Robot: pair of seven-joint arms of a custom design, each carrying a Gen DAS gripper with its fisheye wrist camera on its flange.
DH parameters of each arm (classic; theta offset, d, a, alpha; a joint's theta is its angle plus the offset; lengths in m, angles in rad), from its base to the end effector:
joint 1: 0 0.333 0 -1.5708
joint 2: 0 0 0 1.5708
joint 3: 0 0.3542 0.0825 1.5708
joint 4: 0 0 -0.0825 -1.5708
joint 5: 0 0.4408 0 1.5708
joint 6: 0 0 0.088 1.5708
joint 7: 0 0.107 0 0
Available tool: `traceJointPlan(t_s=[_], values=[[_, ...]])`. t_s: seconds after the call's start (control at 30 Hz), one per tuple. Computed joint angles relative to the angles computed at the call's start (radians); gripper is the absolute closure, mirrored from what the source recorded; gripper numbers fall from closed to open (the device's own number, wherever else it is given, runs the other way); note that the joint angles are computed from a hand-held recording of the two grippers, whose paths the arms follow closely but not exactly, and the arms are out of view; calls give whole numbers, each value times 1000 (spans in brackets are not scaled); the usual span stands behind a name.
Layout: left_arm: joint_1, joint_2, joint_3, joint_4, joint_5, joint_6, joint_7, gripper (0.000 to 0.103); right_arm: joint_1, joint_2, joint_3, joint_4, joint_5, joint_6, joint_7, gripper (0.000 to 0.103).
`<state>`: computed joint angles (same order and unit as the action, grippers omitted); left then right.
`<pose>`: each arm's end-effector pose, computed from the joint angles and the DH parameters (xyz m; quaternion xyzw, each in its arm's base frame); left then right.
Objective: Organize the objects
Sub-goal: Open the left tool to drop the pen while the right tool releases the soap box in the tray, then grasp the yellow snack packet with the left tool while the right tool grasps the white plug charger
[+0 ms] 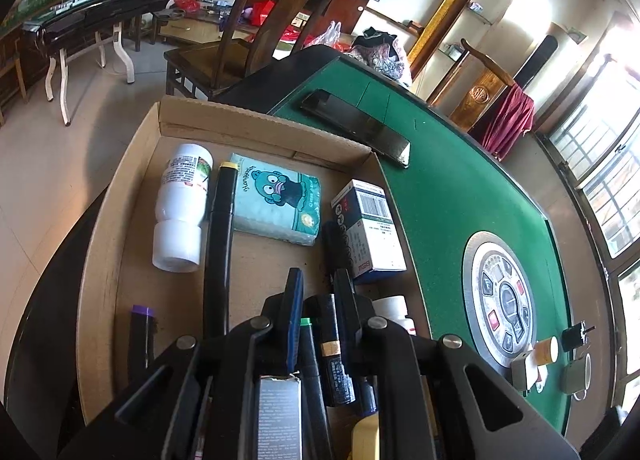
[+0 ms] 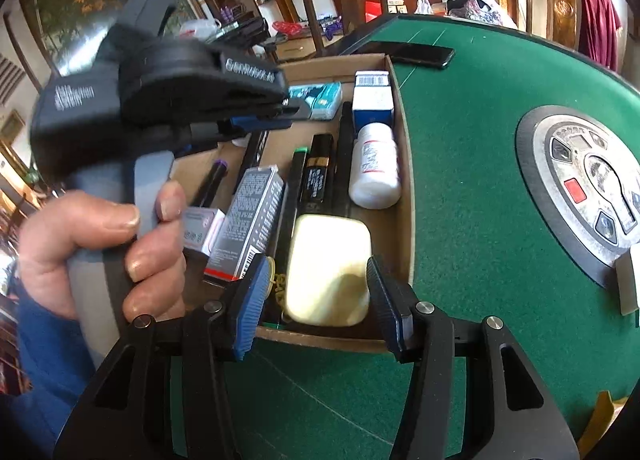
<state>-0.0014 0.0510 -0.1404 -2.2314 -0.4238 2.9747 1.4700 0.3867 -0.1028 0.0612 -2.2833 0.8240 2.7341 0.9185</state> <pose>0.6180 -0.0588 0.4264 -0.7696 0.5354 -0.3265 0.1203 0.5333 0.2256 0.4542 -0.7857 0.5068 -0.0369 0.3528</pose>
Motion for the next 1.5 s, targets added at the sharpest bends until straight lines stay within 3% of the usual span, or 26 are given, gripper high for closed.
traceJointPlan(t_s=[0.1, 0.23, 0.33, 0.43, 0.5, 0.57, 0.63, 0.73, 0.87, 0.93, 1.03, 1.07, 1.17, 1.37, 1.5], values=[[3, -9, -26, -2, -135, 19, 133, 88, 2, -28, -15, -16, 58, 2, -38, 52], [-23, -31, -59, 5, -404, 39, 446, 88, -1, -88, -52, -57, 152, -12, -97, 52], [-67, -51, -61, 18, -592, -7, 709, 87, -15, -152, -94, -109, 238, -14, -120, 52], [-117, -73, -57, 17, -667, -70, 891, 73, -50, -245, -135, -189, 271, 9, -101, 52], [-153, -87, -58, 11, -713, -103, 1002, 55, -114, -300, -130, -252, 180, 73, 24, 52], [-180, -99, -55, 6, -753, -158, 1099, 46, -161, -325, -145, -286, 111, 80, 128, 49], [-200, -107, -55, -2, -762, -182, 1152, 44, -227, -339, -149, -315, 27, 65, 262, 49], [-228, -117, -59, -18, -747, -189, 1204, 43, -310, -348, -136, -342, -106, 42, 446, 49], [-247, -123, -56, -30, -701, -192, 1208, 40, -251, -324, -192, -330, -118, -9, 506, 49], [-252, -130, -52, -36, -693, -193, 1201, 37, -170, -309, -242, -305, -43, -37, 426, 47], [-257, -128, -42, -33, -733, -178, 1222, 26, -20, -249, -381, -210, 289, -185, 110, 49], [-255, -123, -39, -29, -728, -191, 1213, 26, -15, -229, -383, -192, 314, -182, 88, 49], [-247, -107, -49, -25, -625, -181, 1125, 26, -67, -194, -296, -147, 230, -60, 97, 48], [-251, -94, -68, -51, -383, -104, 976, 26, -194, -97, -189, -64, -9, -23, 163, 48], [-237, -79, -54, -31, -307, -195, 950, 26, -220, -35, -170, -24, -42, -15, 91, 48]])
